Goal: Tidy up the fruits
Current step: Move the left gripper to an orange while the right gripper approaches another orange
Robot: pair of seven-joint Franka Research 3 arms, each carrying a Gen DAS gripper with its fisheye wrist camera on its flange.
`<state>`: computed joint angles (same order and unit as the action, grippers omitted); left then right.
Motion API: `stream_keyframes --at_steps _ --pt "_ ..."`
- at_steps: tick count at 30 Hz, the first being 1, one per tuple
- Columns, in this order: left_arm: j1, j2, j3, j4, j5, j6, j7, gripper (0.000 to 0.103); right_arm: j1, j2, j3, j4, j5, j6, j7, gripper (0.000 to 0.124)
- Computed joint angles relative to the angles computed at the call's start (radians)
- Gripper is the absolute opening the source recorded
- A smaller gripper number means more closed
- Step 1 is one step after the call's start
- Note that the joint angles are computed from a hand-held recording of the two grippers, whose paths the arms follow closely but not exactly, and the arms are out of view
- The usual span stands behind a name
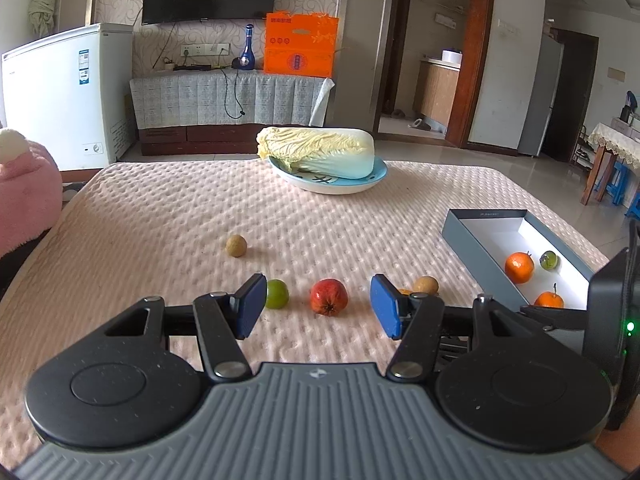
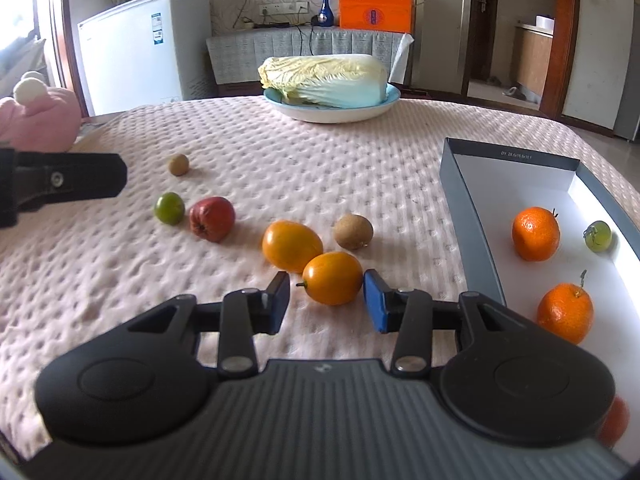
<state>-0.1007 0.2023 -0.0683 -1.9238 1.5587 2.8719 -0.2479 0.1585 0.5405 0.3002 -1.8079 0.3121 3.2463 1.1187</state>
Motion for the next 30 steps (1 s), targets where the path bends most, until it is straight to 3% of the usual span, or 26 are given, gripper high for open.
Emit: stream_keyframes --at_steps 6,12,14,18,20,25,30 --pt "-0.003 0.023 0.002 0.02 -0.024 0.011 0.037 0.063 -0.017 -0.01 0.012 -0.008 -0.002 -0.024 -0.022 0.039" --pt "-0.018 0.048 0.008 0.041 -0.059 0.018 0.086 0.063 -0.123 -0.034 0.128 -0.035 0.036 -0.075 -0.11 0.038" --pt "-0.025 0.061 0.01 0.054 -0.076 0.02 0.11 0.063 -0.191 -0.044 0.205 -0.056 0.064 -0.082 -0.177 0.038" --pt "-0.045 0.094 0.016 0.088 -0.106 0.021 0.155 0.063 -0.39 -0.044 0.426 -0.103 0.137 -0.061 -0.34 0.032" --pt "-0.056 0.112 0.02 0.107 -0.131 0.02 0.185 0.063 -0.447 -0.047 0.483 -0.12 0.155 -0.051 -0.397 0.032" --pt "-0.082 0.166 0.035 0.159 -0.216 0.013 0.277 0.064 -0.48 -0.068 0.488 -0.121 0.211 -0.105 -0.454 0.031" --pt "-0.109 0.208 0.063 0.2 -0.275 0.019 0.317 0.064 -0.437 -0.09 0.431 -0.115 0.269 -0.159 -0.467 0.034"
